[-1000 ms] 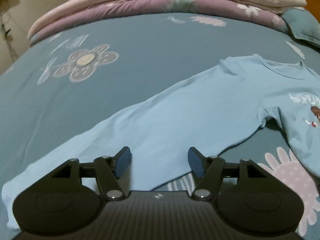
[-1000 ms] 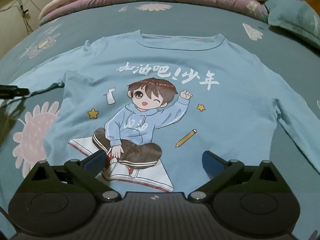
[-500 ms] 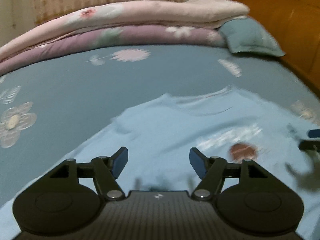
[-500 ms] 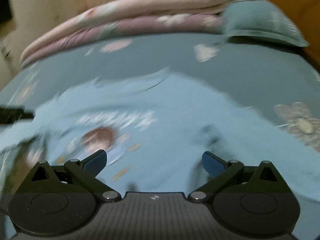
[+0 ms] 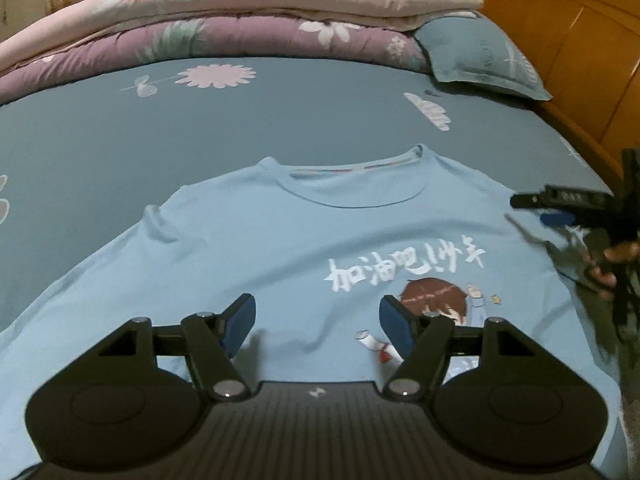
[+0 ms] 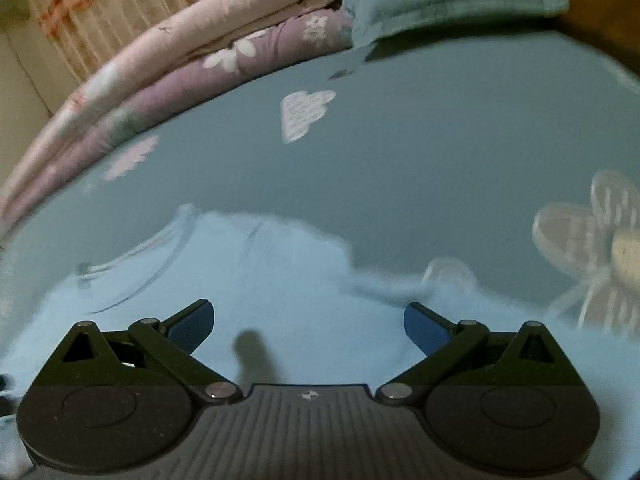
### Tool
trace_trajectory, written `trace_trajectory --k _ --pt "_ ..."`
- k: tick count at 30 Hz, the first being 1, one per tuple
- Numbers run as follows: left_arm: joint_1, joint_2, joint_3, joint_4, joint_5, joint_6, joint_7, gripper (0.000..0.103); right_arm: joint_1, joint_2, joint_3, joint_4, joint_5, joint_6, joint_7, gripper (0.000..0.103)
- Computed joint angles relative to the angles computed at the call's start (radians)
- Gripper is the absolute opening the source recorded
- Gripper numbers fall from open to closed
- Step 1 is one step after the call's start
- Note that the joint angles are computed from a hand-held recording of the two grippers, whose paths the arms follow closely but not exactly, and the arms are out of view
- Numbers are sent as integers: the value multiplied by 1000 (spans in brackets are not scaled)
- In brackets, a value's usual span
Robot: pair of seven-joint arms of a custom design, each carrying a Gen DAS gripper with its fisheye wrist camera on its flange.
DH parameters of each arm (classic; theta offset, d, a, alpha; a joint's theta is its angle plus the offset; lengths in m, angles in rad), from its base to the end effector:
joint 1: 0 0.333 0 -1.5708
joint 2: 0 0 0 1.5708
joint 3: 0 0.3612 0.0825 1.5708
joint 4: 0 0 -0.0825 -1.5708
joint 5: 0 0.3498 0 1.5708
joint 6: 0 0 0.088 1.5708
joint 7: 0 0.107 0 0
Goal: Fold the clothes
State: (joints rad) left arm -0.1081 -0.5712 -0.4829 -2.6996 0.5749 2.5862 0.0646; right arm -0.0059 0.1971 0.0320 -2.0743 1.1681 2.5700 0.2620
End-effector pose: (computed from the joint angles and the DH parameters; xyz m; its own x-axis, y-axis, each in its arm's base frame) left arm 0.2772 -0.2162 0.4808 0.4285 -0.8962 0.1145 -0.6496 -0.3937 -0.6504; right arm 0.5817 -0.0006 0.4247 0.4725 -0.8354 -0.2809 -0.7303 -0.1927 -0.6554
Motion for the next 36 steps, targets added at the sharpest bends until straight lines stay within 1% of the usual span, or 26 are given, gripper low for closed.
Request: trace_trajectory --k 1,2,4,5,7,9,12,14,15,18,20,21,22,23,24,25,26,27,28,29,31,32,33,34,35,36 --pt "-1 0 -1 1 -3 -6 -1 70 5 17 3 21 2 13 5 103" --pt "-3 -1 -1 2 -5 -11 -3 70 12 31 2 42 -25 25 35 103" --pt "-7 -5 -2 1 -6 -18 -5 70 24 40 -6 66 -122 38 141 102" --pt "-10 -8 -3 0 -5 -19 -5 71 13 26 -1 62 -123 26 149 102" --pt "-13 -9 -2 -2 0 -10 0 73 -20 -25 5 33 -71 -37 105 103" --pt "-14 -5 1 -5 9 10 9 73 -21 -84 -12 -16 -80 -61 106 103" --pt "-4 14 3 -7 47 91 36 73 10 -152 -34 -112 -135 40 121 103" --pt "11 31 3 -12 75 175 55 74 34 -154 -40 -161 -206 148 153 103" --pt "22 46 2 -15 86 224 63 74 60 -135 -53 -171 -267 201 207 103" --pt "71 93 -22 -22 99 360 79 74 48 -71 -19 -149 -218 298 172 103" --pt "99 131 -39 -30 83 437 86 74 42 -29 8 -115 -193 356 146 103" --pt "100 154 -39 -34 64 466 91 74 39 -7 14 -91 -203 365 166 103" --pt "67 180 -17 -37 20 464 107 74 38 11 17 -70 -228 372 203 103" --pt "16 202 18 -38 -27 449 142 74 53 27 -1 -51 -309 368 292 103" --pt "-28 217 47 -38 -72 436 177 74 69 27 -22 -44 -404 355 395 103" --pt "-40 208 50 -41 -88 431 202 75 81 29 -39 -35 -455 341 452 103" --pt "-57 199 59 -46 -108 427 230 76 69 14 -20 -37 -443 330 439 103" --pt "-91 192 88 -55 -142 433 267 76 25 -14 33 -48 -373 314 356 103" --pt "-97 180 95 -65 -160 443 283 76 -7 -45 74 -62 -292 283 251 103" --pt "-101 167 99 -75 -176 452 297 76 -17 -77 88 -75 -218 243 154 103" --pt "-72 150 78 -90 -198 466 298 80 -14 -139 86 -102 -107 149 -5 103" --pt "-82 161 87 -91 -223 462 310 81 -9 -170 78 -115 -64 77 -81 103" --pt "-90 170 93 -91 -245 458 322 80 -1 -188 65 -120 -54 3 -119 103" --pt "-83 174 80 -90 -253 457 332 82 9 -203 52 -122 -51 -69 -150 103" --pt "-58 170 49 -92 -248 467 334 85 18 -211 37 -117 -63 -158 -167 103" --pt "-61 174 43 -95 -260 480 343 88 32 -211 26 -112 -73 -211 -175 103"
